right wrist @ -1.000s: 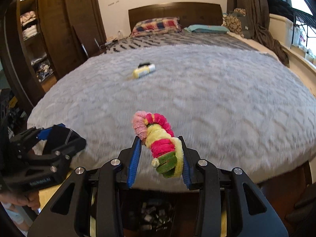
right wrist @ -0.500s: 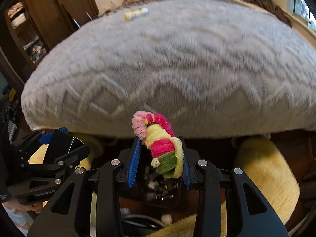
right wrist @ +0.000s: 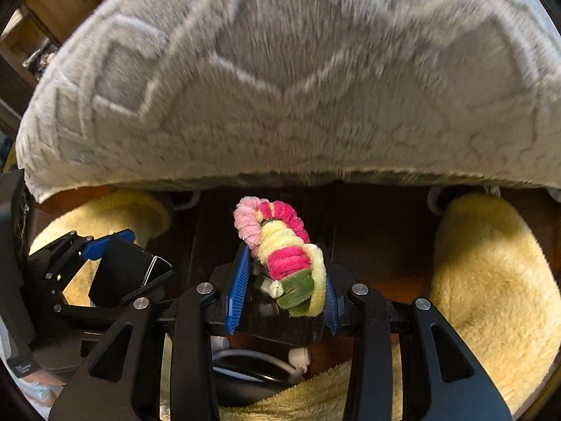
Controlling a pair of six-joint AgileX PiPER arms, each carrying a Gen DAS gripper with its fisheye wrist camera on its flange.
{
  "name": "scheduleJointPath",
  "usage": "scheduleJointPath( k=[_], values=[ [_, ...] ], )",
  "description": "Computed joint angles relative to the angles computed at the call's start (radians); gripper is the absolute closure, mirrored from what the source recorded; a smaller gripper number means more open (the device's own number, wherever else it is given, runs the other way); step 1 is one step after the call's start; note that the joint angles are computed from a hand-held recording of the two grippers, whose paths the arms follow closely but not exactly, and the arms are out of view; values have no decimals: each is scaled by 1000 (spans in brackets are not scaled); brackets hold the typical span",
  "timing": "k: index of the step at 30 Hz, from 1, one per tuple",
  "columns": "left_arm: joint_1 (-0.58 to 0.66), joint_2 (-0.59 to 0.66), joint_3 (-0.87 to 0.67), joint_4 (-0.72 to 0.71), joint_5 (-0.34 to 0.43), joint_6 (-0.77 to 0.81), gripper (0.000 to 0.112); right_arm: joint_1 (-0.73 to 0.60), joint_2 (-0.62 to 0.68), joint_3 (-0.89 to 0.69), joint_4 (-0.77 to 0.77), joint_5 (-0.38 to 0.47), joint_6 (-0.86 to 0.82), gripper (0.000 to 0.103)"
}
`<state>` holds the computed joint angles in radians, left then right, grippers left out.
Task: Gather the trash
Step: 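Carry the black box and fuzzy toy down into the bin and open both tools, then raise both open tools back over the yellow bottle and spool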
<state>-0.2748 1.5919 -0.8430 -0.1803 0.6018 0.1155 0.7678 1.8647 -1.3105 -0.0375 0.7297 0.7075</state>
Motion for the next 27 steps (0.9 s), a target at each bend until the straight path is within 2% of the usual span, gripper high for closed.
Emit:
scheduleJointPath(
  k=[4, 9, 12, 14, 18, 22, 27],
  values=[
    [4, 45, -15, -43, 5, 42, 40, -9, 31, -13, 37, 3, -31, 64],
    [25, 77, -29, -64, 30, 67, 38, -24, 48, -26, 53, 4, -47, 58],
    [31, 76, -33, -65, 35, 59, 31, -45, 33, -6, 56, -7, -56, 52],
    [31, 52, -20, -61, 36, 52, 26, -51, 12, 3, 46, -9, -47, 41],
    [31, -2, -10, -20, 41, 14, 22, -58, -6, 2, 5, -18, -7, 28],
    [30, -71, -3, 11, 54, -26, 20, -48, -68, 36, -92, -16, 98, 10],
    [47, -158, 6, 16, 61, -36, 19, -22, -127, 30, -192, 25, 201, 9]
  ],
)
